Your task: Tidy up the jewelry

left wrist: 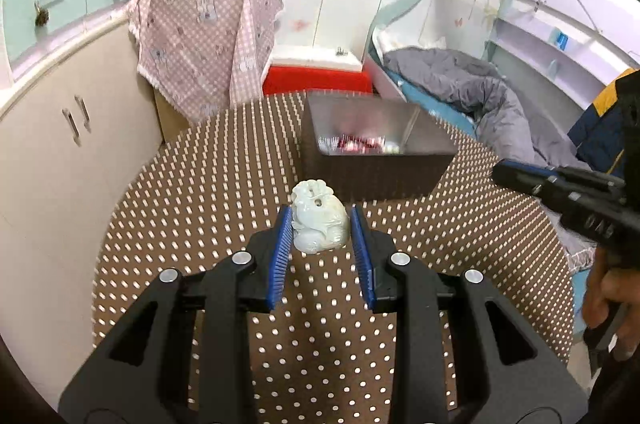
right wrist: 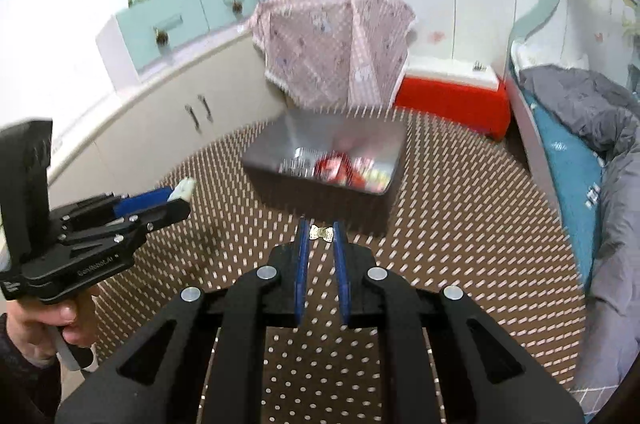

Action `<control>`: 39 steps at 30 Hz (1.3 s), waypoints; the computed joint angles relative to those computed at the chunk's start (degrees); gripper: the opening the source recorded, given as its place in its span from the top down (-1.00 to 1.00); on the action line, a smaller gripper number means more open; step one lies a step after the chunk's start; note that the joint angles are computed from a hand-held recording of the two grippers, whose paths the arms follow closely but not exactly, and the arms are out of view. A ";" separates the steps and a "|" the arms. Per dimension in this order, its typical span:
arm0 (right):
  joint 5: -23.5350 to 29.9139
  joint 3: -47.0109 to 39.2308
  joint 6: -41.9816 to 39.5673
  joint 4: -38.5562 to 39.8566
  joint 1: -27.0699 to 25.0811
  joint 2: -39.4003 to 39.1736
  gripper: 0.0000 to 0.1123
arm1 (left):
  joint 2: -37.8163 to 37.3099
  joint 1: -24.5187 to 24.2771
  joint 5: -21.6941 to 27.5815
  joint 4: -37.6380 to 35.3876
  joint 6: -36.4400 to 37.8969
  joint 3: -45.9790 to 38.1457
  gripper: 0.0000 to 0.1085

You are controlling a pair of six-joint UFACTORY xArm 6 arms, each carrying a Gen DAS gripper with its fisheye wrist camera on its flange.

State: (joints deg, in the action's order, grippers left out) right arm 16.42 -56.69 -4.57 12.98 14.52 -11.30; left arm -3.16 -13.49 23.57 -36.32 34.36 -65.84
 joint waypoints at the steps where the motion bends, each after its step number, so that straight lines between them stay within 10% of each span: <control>1: -0.11 -0.18 -0.33 -0.18 -0.23 -0.63 0.81 | -0.38 0.04 -0.03 -0.18 0.33 -0.15 0.46; 14: -1.69 -11.49 -5.82 1.48 -2.34 1.96 0.81 | 1.55 -0.64 -0.63 -2.01 4.59 -10.96 0.46; 32: 11.97 -33.23 -7.37 12.36 -3.96 21.42 0.77 | 23.39 -1.08 16.17 6.97 -5.47 -40.56 0.41; 35: 11.25 -32.53 -2.41 10.19 -4.41 21.62 0.13 | 23.89 -0.89 13.78 9.60 -9.03 -40.42 -0.52; 37: 7.58 -29.53 -1.03 9.78 -4.40 19.87 -0.61 | 22.71 -0.60 11.82 8.95 -9.25 -38.54 -0.59; 39: 5.67 -27.50 3.35 6.02 -4.71 18.32 -0.69 | 21.80 -0.31 10.92 10.48 -10.57 -37.21 -0.61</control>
State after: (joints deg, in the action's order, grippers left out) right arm 22.10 -84.20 -1.22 18.99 9.81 7.02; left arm 18.64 -13.80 34.50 -25.85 23.80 -103.04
